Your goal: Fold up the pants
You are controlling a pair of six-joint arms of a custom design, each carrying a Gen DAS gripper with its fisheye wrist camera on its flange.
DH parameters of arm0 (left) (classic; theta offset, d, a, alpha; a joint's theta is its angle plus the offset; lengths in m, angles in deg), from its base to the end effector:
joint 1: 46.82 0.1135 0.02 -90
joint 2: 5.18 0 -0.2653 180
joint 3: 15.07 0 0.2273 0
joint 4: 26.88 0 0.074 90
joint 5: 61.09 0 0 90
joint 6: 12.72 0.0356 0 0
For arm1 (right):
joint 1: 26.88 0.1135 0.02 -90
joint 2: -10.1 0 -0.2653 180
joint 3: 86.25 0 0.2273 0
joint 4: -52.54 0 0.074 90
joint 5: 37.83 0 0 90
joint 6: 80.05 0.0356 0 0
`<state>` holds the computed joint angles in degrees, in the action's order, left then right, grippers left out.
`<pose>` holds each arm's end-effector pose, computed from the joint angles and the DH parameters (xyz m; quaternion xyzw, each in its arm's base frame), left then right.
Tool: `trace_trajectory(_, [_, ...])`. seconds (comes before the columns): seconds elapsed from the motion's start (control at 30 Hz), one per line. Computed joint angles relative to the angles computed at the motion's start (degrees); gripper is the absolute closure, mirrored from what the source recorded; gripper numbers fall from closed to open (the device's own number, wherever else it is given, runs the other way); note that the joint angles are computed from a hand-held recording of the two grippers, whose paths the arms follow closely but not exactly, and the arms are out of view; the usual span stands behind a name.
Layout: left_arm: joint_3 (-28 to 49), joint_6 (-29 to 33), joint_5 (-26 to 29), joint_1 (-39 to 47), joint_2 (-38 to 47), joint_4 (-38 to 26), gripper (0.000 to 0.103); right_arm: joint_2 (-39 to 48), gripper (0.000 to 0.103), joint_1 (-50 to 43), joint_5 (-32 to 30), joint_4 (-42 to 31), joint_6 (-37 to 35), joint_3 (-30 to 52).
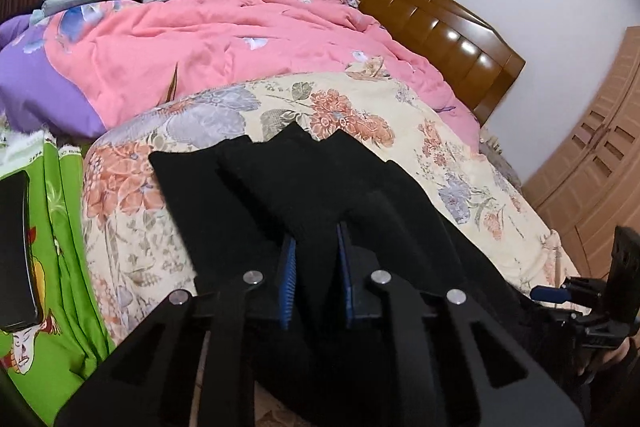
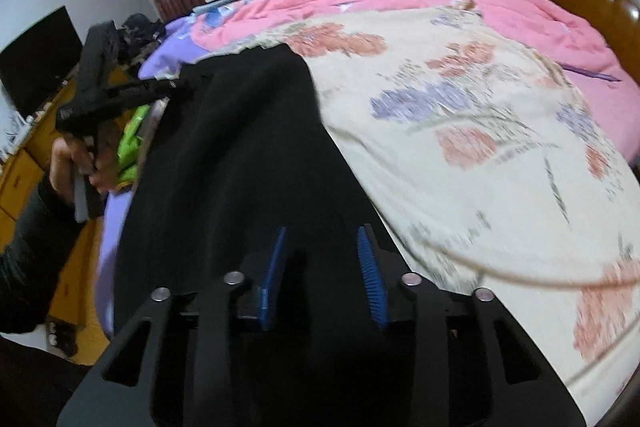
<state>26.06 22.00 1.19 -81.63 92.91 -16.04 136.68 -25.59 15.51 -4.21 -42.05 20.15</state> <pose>0.2183 -0.1316 0.1096 -0.2481 0.8703 -0.0997 0.4135 0.4141 0.0306 0.1482 -0.4549 0.8269 0.2361 0.2314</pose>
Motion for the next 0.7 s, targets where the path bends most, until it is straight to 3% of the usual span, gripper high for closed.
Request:
trace_trajectory(0.13, [-0.4, -1.76, 1.18, 0.82, 1.56, 1.9, 0.084, 1.85, 0.072, 2.46, 4.07, 1.22, 1.36, 0.97])
trace_trajectory(0.3, [-2.0, -2.17, 2.54, 1.58, 2.58, 5.47, 0.084, -0.78, 0.073, 3.56, 6.36, 7.56, 0.83, -4.77])
trace_trajectory(0.33, [-1.66, -1.98, 1.97, 1.24, 2.52, 4.78, 0.085, -1.34, 0.079, 3.61, 6.48, 8.86, 0.55, -5.98])
trace_trajectory(0.37, [-1.1, -1.63, 0.91, 0.64, 2.47, 3.78, 0.086, -2.25, 0.088, 3.77, 6.26, 9.63, -0.64, -7.58])
trace_trajectory(0.47, [-0.96, -1.26, -2.98, -2.0, 0.74, 3.07, 0.089, -6.36, 0.095, 4.37, 7.48, 15.89, -1.01, -13.26])
trace_trajectory(0.57, [-1.44, -1.29, -9.41, -6.38, -6.0, -0.54, 0.089, -9.4, 0.096, 3.09, 4.16, 11.83, -2.28, -10.94])
trace_trajectory(0.7, [0.89, -4.45, -18.29, -11.79, -11.82, -11.44, 0.089, -8.4, 0.096, 3.51, 4.62, 5.29, -5.37, -2.7])
